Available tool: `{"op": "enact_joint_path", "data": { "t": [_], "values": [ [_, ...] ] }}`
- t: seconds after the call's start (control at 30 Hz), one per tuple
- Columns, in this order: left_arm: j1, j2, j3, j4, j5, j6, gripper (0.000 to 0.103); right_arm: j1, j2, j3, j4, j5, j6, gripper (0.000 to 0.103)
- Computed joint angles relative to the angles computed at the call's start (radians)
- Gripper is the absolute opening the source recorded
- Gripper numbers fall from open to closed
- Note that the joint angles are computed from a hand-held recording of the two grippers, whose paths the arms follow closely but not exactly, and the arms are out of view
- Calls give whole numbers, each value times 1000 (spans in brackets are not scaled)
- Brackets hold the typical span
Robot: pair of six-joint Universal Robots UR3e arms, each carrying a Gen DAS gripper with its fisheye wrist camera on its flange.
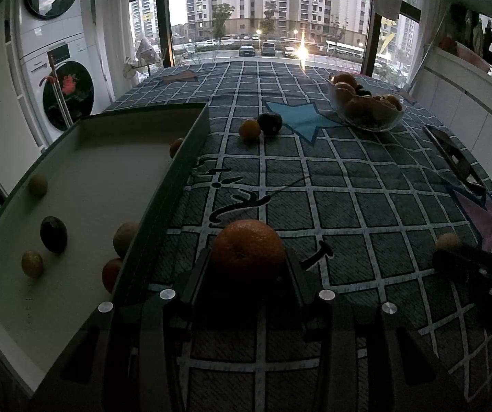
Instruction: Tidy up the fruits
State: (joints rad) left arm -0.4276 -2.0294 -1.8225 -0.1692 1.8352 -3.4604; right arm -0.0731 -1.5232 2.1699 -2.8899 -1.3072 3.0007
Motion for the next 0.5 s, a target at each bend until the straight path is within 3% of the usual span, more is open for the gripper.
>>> {"op": "enact_joint_path", "data": {
  "t": [0.5],
  "values": [
    [-3, -1, 0, 0, 2, -3, 42, -43, -8, 26, -19, 73, 5, 30]
  ]
}}
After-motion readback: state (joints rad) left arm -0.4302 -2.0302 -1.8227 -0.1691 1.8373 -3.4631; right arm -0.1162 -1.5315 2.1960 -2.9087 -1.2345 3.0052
